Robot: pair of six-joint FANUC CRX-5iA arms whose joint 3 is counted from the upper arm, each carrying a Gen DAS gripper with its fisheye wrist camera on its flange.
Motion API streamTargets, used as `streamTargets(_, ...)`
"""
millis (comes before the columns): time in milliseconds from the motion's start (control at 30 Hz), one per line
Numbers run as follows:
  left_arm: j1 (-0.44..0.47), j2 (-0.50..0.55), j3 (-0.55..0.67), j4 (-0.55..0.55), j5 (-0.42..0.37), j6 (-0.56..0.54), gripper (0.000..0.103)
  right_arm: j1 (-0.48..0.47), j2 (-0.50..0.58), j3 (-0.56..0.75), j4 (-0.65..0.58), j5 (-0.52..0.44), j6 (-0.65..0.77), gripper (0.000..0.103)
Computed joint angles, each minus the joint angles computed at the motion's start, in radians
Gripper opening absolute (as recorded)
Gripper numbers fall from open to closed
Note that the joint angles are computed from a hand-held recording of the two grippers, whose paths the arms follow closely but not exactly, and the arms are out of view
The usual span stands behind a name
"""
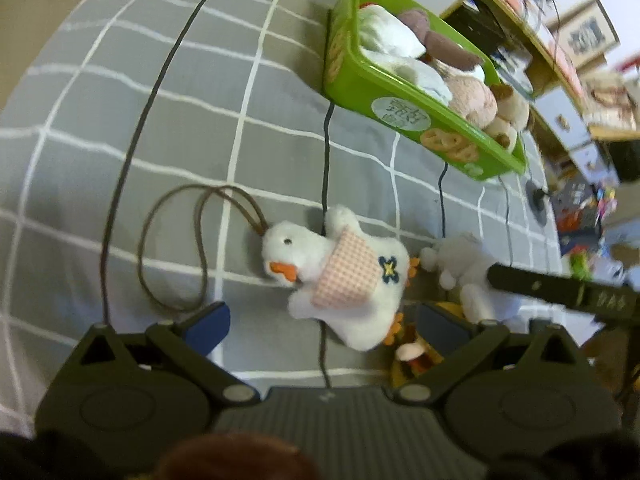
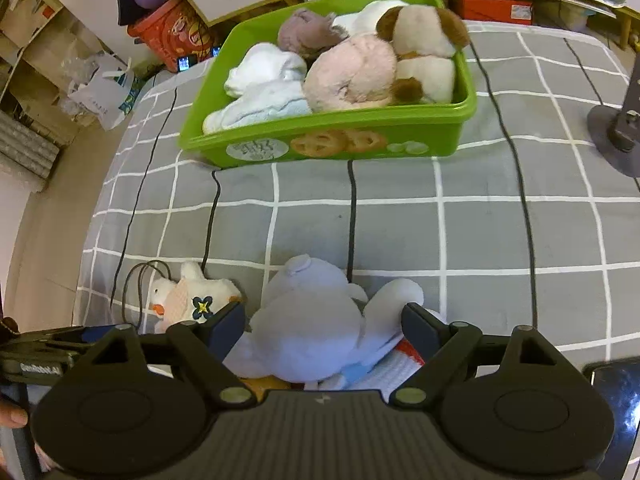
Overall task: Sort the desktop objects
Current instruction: 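Withdraw both tools from the tray toward the duck and blue bear plushes, then grasp the white duck plush with left tool while right tool grasps the pale blue bear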
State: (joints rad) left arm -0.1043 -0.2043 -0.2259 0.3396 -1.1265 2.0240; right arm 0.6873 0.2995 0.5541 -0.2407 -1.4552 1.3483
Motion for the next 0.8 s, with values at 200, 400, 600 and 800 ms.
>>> streamTargets(200,-0.005,0.008,-0.042,0.062,0.062,0.038,0.083,0.015,0.012,-0.004,0.017,-0.001,0.012,0.086)
streamTargets(400,-0.044,0.031,-0.001,-0.025,0.081,0.104,0.051,0.010,0.010,-0.014,0.008,0.013,0.041,0.079)
streamTargets(600,-0.045,0.034,0.013,-0.023,0.103,0.024,0.037,-0.014,0.008,-0.009,-0.036,0.029,0.062,0.069)
streamTargets(800,-0.016,0.041,0.048,-0.016,0.071,-0.099,0.034,-0.030,-0.010,-0.022,-0.043,0.084,0.035,0.043)
